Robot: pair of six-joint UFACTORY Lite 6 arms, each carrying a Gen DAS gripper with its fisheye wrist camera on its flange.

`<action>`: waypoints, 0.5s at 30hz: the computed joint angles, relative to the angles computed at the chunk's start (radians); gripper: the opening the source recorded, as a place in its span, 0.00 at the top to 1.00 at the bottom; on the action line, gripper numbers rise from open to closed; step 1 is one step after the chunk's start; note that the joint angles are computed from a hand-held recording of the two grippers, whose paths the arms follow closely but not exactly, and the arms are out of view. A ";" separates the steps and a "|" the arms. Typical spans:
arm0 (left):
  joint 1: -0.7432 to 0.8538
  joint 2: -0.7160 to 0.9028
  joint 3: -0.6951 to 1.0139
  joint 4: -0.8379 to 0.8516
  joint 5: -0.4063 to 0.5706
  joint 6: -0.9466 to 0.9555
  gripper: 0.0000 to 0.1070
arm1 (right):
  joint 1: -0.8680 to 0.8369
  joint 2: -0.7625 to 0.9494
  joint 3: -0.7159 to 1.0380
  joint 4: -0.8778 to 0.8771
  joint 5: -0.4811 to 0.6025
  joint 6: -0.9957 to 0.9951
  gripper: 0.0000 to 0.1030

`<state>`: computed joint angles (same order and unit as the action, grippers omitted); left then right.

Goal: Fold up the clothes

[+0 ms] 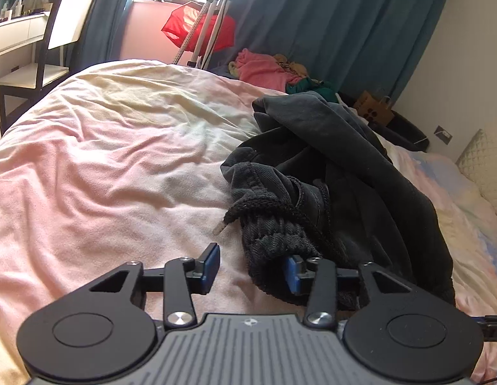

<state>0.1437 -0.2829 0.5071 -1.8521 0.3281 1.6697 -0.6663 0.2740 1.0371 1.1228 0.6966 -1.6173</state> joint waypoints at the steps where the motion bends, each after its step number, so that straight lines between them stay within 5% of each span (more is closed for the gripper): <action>1: 0.007 -0.005 -0.001 0.027 0.002 -0.039 0.44 | 0.012 -0.012 -0.027 0.054 -0.042 -0.074 0.46; 6: -0.020 -0.042 -0.001 0.005 -0.058 -0.106 0.18 | 0.062 0.036 -0.037 0.247 -0.155 -0.245 0.48; 10: -0.027 -0.029 0.000 -0.068 -0.082 -0.023 0.11 | 0.091 0.080 -0.021 0.374 -0.201 -0.337 0.48; 15: -0.034 0.036 0.035 -0.086 -0.101 -0.011 0.07 | 0.075 0.088 -0.026 0.499 -0.131 -0.426 0.60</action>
<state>0.1093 -0.2465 0.5424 -1.9382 0.2271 1.6583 -0.5913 0.3620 1.0107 1.6222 0.5661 -2.0429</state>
